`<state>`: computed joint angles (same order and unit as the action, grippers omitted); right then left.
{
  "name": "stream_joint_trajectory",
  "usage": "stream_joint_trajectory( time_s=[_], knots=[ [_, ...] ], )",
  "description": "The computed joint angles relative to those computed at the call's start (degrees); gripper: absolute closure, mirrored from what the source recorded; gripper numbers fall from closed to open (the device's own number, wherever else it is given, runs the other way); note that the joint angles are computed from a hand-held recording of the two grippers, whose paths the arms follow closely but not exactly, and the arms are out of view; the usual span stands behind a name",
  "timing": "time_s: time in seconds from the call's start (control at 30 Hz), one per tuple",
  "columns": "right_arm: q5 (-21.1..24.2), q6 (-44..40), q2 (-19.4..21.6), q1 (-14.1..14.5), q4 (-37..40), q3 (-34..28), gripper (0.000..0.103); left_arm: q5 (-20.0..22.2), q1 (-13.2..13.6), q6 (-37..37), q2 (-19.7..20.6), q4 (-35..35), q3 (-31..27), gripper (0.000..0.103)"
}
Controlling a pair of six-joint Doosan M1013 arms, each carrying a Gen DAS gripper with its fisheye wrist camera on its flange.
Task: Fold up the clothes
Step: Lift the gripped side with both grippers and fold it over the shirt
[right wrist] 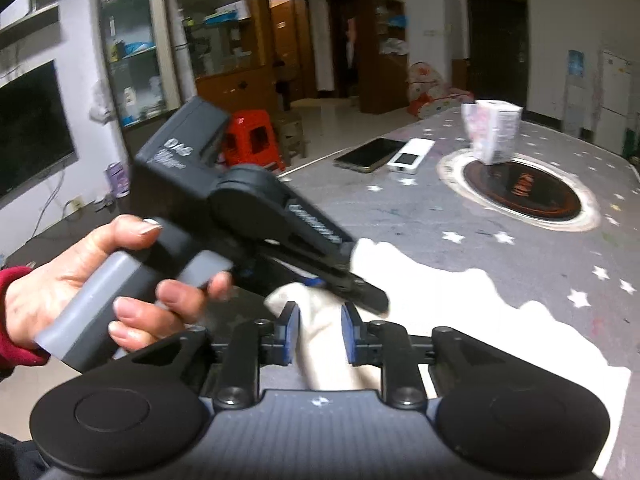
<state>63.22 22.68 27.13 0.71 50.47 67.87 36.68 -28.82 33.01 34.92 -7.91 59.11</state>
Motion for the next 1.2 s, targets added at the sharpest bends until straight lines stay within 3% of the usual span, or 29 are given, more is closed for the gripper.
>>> stream_joint_trajectory(
  time_s=[0.33, 0.5, 0.8, 0.97, 1.03, 1.07, 1.2],
  knots=[
    [-11.70, 14.93, 0.96, -3.28, -9.77, -0.56, 0.067, 2.41, -0.84, -0.13, 0.37, 4.64, -1.43, 0.083],
    [-14.51, 22.36, 1.51, -5.26, -12.10, -0.42, 0.056, 3.63, -1.16, 0.16, 0.68, 6.25, -2.23, 0.082],
    [-12.41, 29.31, 3.29, -7.23, -10.03, -1.26, 0.048, 4.97, -1.41, 0.75, 1.12, 7.71, -3.25, 0.082],
    [-12.80, 29.89, 3.56, -7.37, -6.77, -0.90, 0.049, 6.49, -1.63, 1.06, 1.70, 9.15, -4.56, 0.082],
    [-11.70, 29.27, 3.74, -7.29, -6.05, -1.18, 0.071, 7.13, -1.73, 1.44, 1.93, 9.81, -5.09, 0.082],
    [-11.11, 29.08, 3.83, -7.26, -5.68, -1.34, 0.075, 7.53, -1.81, 1.80, 2.03, 10.18, -5.36, 0.082],
    [-11.12, 30.12, 3.97, -7.32, -4.95, -1.43, 0.075, 9.10, -2.05, 3.18, 2.38, 11.33, -6.35, 0.082]
  ],
)
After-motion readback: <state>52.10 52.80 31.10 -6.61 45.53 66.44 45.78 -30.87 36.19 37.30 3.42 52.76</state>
